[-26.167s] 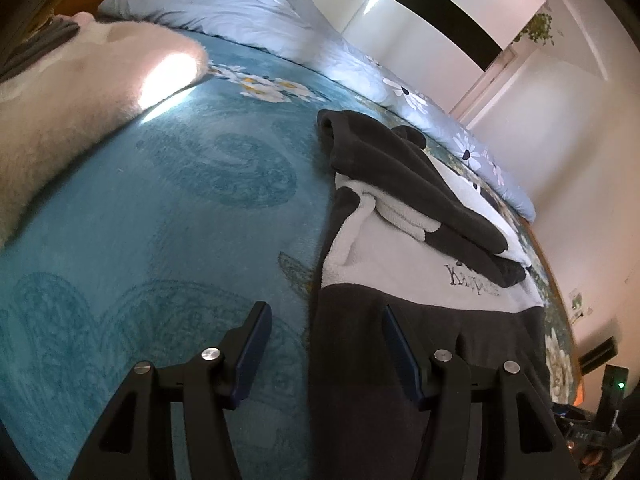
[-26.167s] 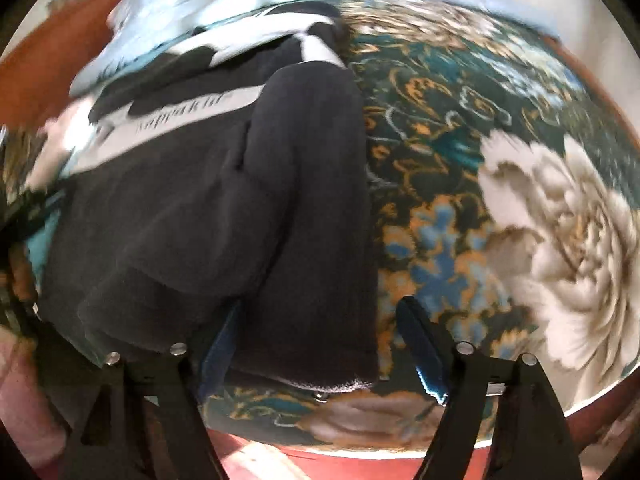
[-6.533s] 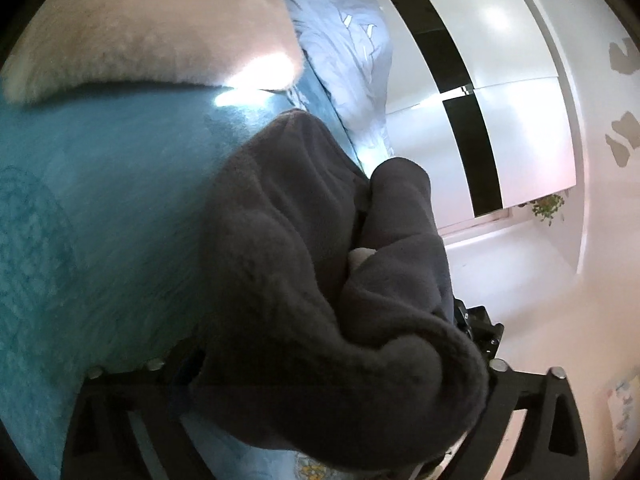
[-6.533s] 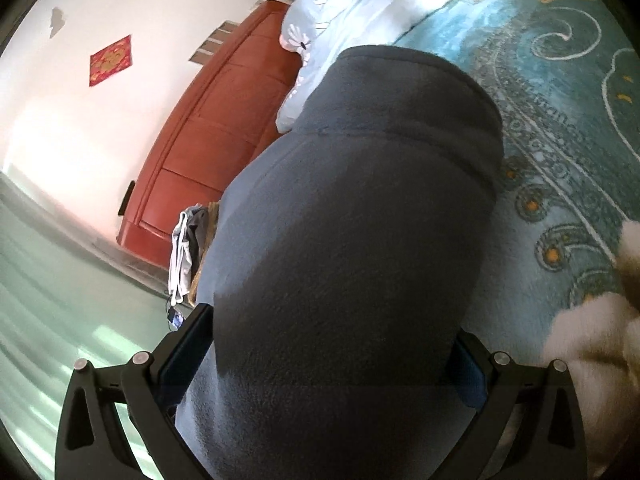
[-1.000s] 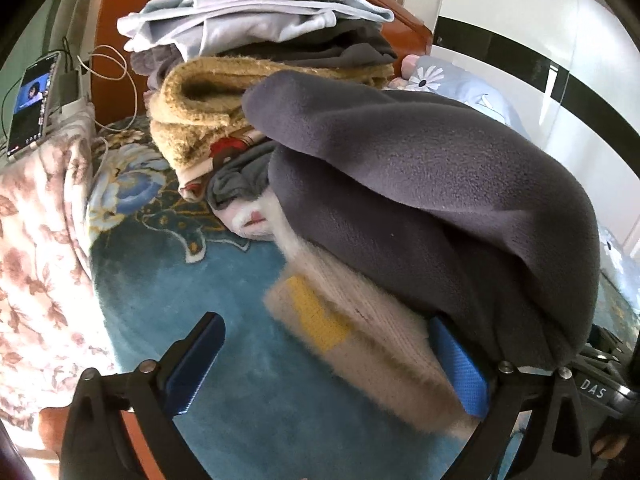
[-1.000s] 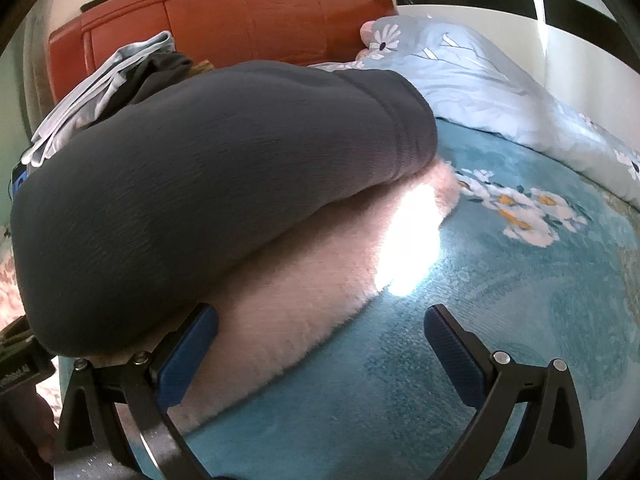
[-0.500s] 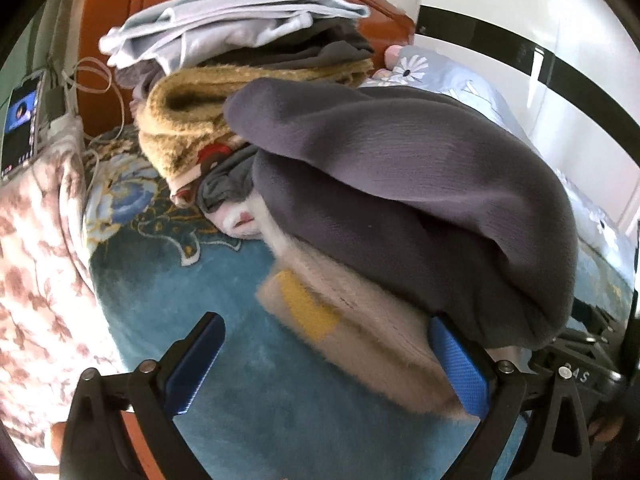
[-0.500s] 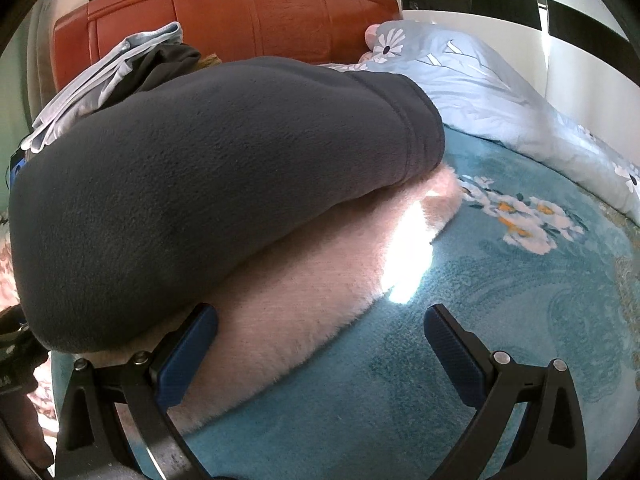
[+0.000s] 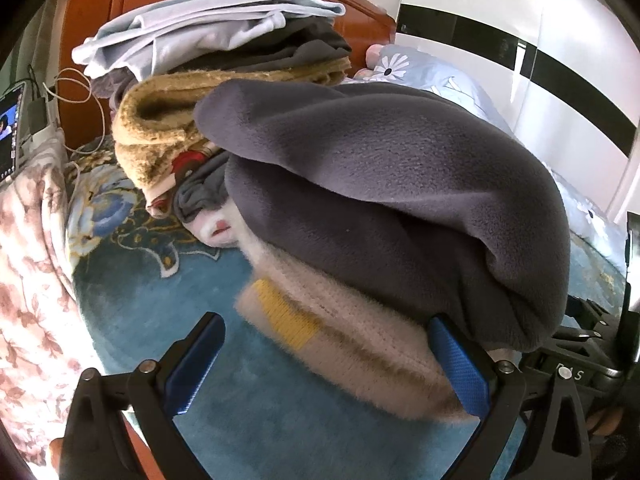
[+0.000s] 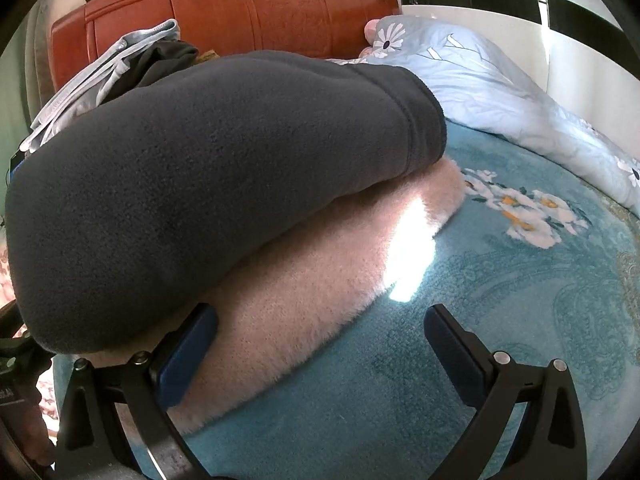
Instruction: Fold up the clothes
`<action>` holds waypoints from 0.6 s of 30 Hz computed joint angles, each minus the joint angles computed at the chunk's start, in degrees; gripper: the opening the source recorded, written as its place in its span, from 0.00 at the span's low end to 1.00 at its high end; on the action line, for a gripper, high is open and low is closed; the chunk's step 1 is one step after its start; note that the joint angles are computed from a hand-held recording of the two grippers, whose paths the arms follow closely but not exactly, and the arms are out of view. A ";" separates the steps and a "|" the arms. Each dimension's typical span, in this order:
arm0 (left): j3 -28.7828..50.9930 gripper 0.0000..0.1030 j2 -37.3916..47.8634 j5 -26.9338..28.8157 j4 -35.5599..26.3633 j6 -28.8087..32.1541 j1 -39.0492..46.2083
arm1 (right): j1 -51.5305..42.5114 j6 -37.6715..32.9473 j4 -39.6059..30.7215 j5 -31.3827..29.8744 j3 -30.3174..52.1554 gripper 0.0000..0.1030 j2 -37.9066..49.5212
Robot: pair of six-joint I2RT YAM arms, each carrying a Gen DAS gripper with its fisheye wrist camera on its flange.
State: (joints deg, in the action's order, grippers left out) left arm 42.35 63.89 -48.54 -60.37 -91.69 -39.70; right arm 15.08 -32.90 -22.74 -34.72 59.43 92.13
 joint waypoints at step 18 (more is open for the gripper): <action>0.11 1.00 -0.38 0.78 4.03 6.59 4.26 | 0.35 0.12 -0.55 0.29 0.25 1.00 0.09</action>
State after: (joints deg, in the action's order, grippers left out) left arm 42.46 63.51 -47.75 -56.34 -85.09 -35.44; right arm 15.43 -32.78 -23.29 -34.43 59.68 92.23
